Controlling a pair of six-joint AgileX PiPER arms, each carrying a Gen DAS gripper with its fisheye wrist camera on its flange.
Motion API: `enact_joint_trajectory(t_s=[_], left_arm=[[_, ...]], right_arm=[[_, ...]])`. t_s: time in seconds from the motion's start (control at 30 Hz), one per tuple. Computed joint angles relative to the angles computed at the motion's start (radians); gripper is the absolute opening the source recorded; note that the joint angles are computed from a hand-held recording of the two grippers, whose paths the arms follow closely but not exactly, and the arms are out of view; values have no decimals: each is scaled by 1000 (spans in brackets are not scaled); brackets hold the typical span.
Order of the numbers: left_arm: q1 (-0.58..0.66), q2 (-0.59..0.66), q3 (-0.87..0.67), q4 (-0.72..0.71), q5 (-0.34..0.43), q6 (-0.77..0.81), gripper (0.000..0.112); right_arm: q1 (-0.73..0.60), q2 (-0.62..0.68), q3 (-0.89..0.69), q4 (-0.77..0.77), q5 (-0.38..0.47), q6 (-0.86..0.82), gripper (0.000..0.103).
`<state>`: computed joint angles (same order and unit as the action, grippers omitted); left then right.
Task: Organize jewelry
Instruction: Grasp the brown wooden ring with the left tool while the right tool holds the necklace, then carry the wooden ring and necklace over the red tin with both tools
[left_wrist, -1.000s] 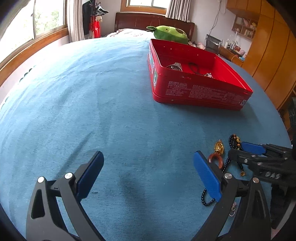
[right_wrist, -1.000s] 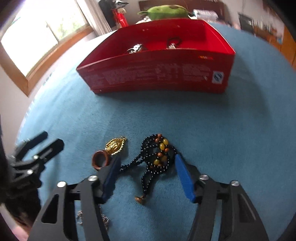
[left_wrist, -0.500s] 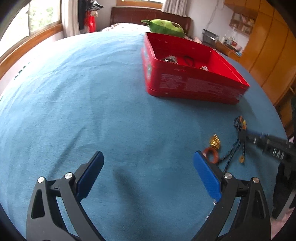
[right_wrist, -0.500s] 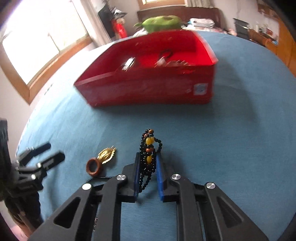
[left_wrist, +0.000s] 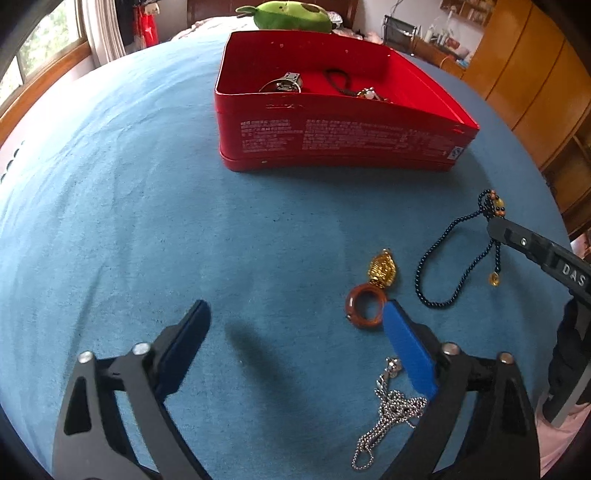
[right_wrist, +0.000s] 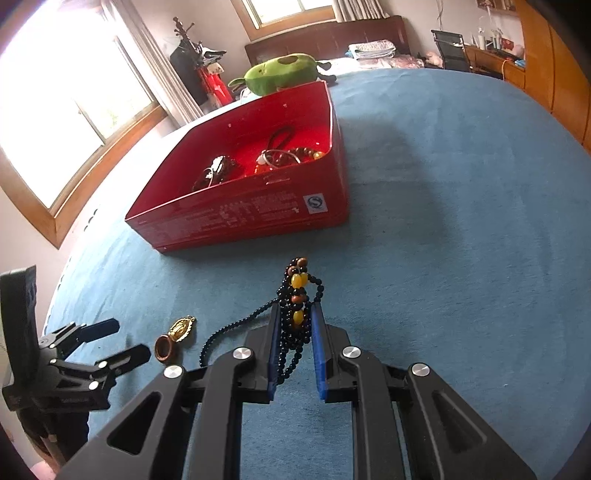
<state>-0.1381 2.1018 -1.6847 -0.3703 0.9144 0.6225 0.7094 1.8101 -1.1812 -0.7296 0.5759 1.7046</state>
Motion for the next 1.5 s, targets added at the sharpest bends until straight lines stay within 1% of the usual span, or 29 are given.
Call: enact_joint_trajectory(t_s=[0.03, 0.1, 0.2, 0.3, 0.4, 0.5, 0.6, 0.63, 0.7, 0.73, 0.8, 0.83, 0.9, 0.97, 1.07, 1.13, 1.2, 1.27, 1.4, 1.5], left_arm=[[1, 14, -23, 5, 24, -11, 80], [2, 38, -61, 7, 62, -26, 79], [-11, 50, -76, 32, 66, -33, 78], [-20, 72, -117, 31, 100, -36, 78], [-32, 85, -141, 35, 116, -40, 78], [-59, 101, -162, 77, 104, -61, 78], [-96, 93, -134, 146, 47, -80, 78], [-104, 92, -133, 154, 41, -84, 76], [-114, 89, -128, 167, 29, -90, 64], [-114, 92, -136, 164, 31, -87, 60], [-102, 109, -181, 157, 56, -87, 39], [-96, 113, -192, 151, 63, -85, 34], [-77, 134, -229, 130, 90, -77, 18], [-60, 156, -269, 109, 120, -75, 10], [-29, 188, -321, 56, 170, -52, 10], [-23, 194, -325, 38, 173, -44, 10], [-15, 182, -301, 20, 160, -35, 9], [0, 181, -302, -2, 168, -31, 9], [31, 153, -277, -46, 159, -7, 9], [68, 92, -209, -87, 147, 43, 9]], right_arm=[[-2, -2, 5, 3, -8, -4, 15], [0, 12, -8, 7, -11, -1, 15], [-5, 15, -9, 15, -17, -1, 16], [-9, 11, 1, 21, -26, 1, 16], [-17, 13, 3, 33, -34, -11, 15], [-26, 18, 1, 41, -46, -18, 15], [-29, 14, 9, 34, -58, -7, 16], [-29, 11, 14, 31, -60, -1, 16], [-29, 7, 20, 25, -64, 10, 16], [-31, 6, 23, 23, -67, 15, 16], [-32, 3, 30, 22, -70, 20, 16], [-33, 1, 33, 22, -72, 21, 16], [-35, 0, 36, 23, -74, 24, 16], [-34, 2, 34, 25, -74, 22, 16], [-38, 11, 28, 48, -87, -8, 16], [-42, 24, 16, 76, -87, -41, 16], [-52, 45, 0, 129, -96, -97, 16], [-56, 49, 2, 140, -108, -101, 16], [-56, -5, 65, 38, -187, 13, 16], [-63, -50, 115, -35, -286, 90, 16]])
